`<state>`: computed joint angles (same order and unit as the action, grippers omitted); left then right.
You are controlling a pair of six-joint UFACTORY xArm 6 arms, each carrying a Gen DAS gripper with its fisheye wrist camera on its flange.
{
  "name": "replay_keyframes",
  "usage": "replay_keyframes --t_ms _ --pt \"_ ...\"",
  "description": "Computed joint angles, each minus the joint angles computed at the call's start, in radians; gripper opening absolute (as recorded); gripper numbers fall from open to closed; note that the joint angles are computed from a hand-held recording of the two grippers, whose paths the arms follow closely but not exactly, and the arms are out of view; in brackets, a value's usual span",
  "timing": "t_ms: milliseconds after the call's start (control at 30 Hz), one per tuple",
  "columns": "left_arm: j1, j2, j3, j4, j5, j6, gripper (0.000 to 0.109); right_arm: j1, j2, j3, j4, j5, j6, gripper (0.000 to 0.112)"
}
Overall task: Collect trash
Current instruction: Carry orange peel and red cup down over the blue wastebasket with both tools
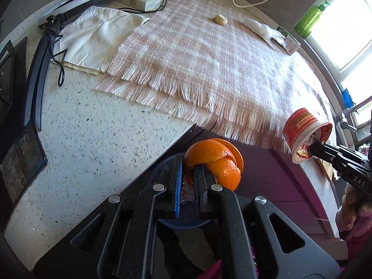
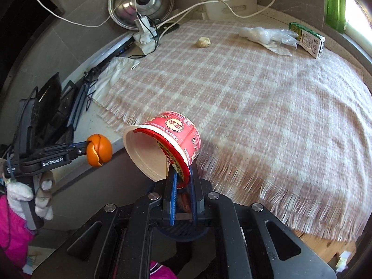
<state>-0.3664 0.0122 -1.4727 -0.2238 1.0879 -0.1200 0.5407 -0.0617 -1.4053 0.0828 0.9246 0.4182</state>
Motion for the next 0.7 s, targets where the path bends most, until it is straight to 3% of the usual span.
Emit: replay_keyframes --t_ms 267,700 --pt "-0.022 -0.082 0.139 -0.006 0.013 0.054 0.006 0.072 -0.032 0.086 -0.019 -0.007 0.07 0.008" --pt "-0.079 -0.106 0.262 0.018 -0.003 0.073 0.006 0.133 -0.03 0.178 -0.052 0.004 0.129 0.008"
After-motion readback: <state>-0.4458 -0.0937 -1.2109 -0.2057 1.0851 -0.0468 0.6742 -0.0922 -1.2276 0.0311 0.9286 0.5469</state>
